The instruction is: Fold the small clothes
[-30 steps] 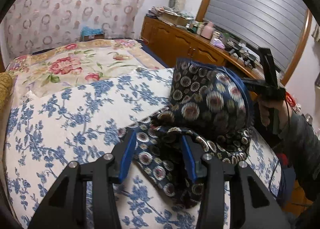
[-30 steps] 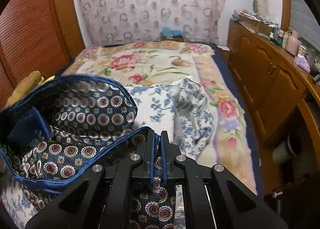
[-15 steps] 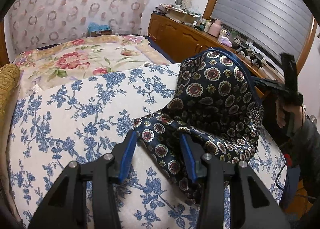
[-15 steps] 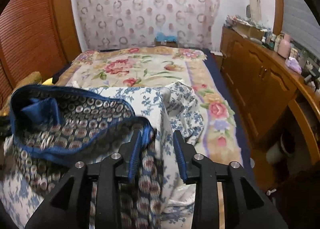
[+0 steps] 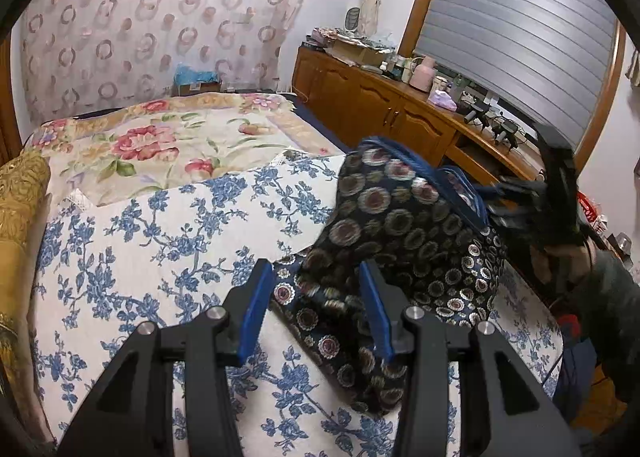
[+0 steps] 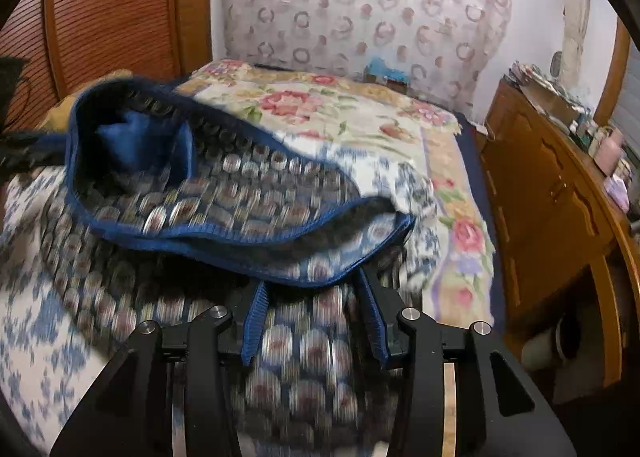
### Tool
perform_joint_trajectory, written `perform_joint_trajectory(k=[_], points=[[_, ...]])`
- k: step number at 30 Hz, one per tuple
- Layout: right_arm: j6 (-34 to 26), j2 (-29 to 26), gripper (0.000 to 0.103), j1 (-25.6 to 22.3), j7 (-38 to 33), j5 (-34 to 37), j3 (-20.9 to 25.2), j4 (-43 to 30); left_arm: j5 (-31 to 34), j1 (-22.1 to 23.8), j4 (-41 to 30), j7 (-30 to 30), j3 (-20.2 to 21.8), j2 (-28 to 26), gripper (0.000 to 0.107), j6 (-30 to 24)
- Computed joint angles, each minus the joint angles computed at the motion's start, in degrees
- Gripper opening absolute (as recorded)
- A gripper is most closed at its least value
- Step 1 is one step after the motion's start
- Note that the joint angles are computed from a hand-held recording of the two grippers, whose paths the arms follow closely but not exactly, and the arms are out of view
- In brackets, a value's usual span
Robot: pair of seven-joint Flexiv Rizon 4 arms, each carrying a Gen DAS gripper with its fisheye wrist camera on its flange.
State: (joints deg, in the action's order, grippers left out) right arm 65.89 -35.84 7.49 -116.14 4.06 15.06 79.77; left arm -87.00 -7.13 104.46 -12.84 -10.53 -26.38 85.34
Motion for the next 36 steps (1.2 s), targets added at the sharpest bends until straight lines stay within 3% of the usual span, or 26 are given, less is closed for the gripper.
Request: perform_joint_trajectory(k=[6,9,10,13,17,23,27,30,34,36], points=[[2.93,-5.04,0.043,4.24,9.82,-3.86,-6.15,-8.11,8.46,1.45,-0.68,-8.01,-0.08,-2.0,0.044,-0.38],[0.99,-5.57,0.043,3.69,13.71,-5.69,-6.98,-9.33,15.78,2.0,-0.68,-15.24,1.1,-3.18,0.044,-0.88],[0.61,-5.31,0.046,3.31,14.0,-6.04,-6.64,-8.97,18.5,1.89,-0.74,-18.11,1.99,-3.64,0.044,-1.17],[-0.89,-3.87,0.071,0.6,12.58,-4.86,-3.83,-6.92,26.39,1.26,-0.94,-26.3,5.04,-4.82,0.044,-3.13],[-5.18,-2.06,0.074,-1.64,9.64,-2.32,-1.73,-4.46,32.65,1.85,-0.76,-32.51,5.91,-5.53,0.044,-4.9],[-9.77,-1.77,0.075,-3.8,6.8,3.08,0.36,-4.16,35.81,5.66,-0.06,-34.91,1.12,-5.75,0.044,-4.22],[-14.39,-1.97,0.074,-4.66,3.56,7.21,1.8,-5.44,35.13,10.42,0.41,-33.6,-5.33,-5.79,0.044,-3.87],[-13.78,-1.29,0.063,-3.64,1.48,7.84,1.12,-4.22,34.94,13.25,0.68,-32.92,-8.94,-5.95,0.043,-3.77],[-12.83,-0.45,0.055,-2.36,1.19,7.68,-0.13,-2.66,32.95,15.43,0.31,-31.32,-11.93,-6.29,0.026,-4.78],[-13.79,-0.47,0.044,-2.87,0.22,8.61,0.53,-3.1,31.98,15.84,-0.12,-30.52,-12.58,-6.6,0.014,-5.7]])
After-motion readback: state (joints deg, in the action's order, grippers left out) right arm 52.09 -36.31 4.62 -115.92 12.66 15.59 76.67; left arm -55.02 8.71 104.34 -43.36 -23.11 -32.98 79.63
